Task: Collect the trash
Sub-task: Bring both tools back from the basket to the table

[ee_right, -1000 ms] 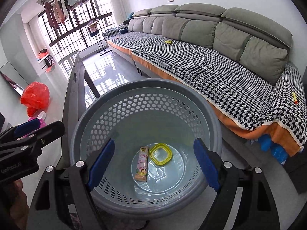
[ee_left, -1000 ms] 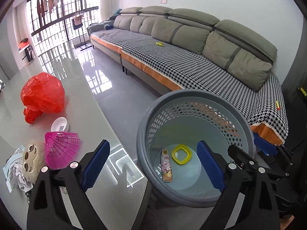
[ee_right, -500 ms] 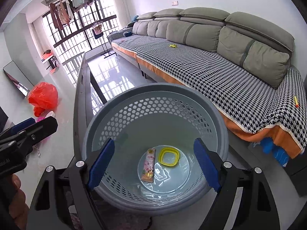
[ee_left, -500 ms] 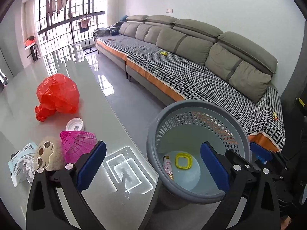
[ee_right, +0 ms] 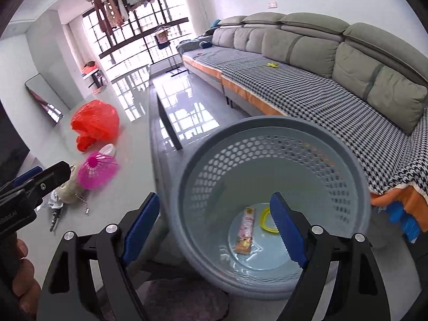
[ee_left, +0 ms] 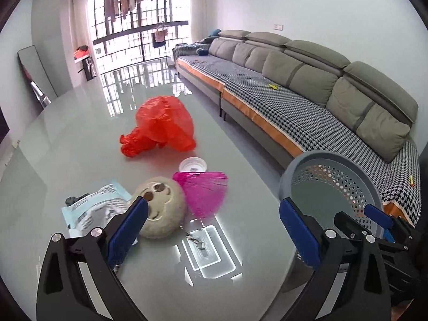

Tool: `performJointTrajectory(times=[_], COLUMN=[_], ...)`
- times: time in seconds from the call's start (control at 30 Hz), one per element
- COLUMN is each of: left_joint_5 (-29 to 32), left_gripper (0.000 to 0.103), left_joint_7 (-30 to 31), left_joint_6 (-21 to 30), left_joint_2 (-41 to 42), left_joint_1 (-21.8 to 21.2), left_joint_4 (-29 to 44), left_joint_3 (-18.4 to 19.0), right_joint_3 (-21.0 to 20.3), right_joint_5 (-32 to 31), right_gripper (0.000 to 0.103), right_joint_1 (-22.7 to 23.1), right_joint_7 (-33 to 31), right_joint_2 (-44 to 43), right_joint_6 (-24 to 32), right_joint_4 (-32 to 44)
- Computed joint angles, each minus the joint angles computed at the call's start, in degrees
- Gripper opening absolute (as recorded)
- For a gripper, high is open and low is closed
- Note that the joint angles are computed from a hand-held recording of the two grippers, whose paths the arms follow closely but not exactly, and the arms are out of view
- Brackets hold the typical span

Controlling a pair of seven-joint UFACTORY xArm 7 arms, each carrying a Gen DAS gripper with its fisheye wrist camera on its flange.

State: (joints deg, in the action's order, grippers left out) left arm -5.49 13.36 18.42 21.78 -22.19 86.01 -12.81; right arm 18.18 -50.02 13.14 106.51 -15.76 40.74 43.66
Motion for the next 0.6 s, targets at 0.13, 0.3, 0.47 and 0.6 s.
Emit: performJointTrajectory(times=[0.13,0.3,0.47,0.6], left_joint_5=[0.0,1.5,2.6,3.5], left_gripper=[0.097,0.097,0.097,0.097], left_joint_7=[-1.4,-3.0,-4.7,-6.2], left_joint_6=[-0.7,-1.5,-1.7,-1.8], left_joint_2=[-0.5,-0.9,-0.5,-0.2], left_joint_1=[1.2,2.4,3.9,4.7], left_joint_4=[-0.6,-1.2,-0.5,-0.2], left_joint_3=[1.5,3.2,4.3,5.3], right_joint_3=[0.4,-1.2,-2.8,-4.1], right_joint_5=[-2.4,-4.5,-5.1,-5.1], right_gripper=[0.081,0.081,0.081,0.081], right_joint_1=[0.8,3.4,5.9,7.5], right_joint_7=[-0.1,-0.8,-2.4,-3.7], right_joint_2=[4.6,8.6,11.3,13.7], right_joint_6=[0.4,1.0,2.1,2.2], right_joint_4=[5.0,9.6,13.1,15.7])
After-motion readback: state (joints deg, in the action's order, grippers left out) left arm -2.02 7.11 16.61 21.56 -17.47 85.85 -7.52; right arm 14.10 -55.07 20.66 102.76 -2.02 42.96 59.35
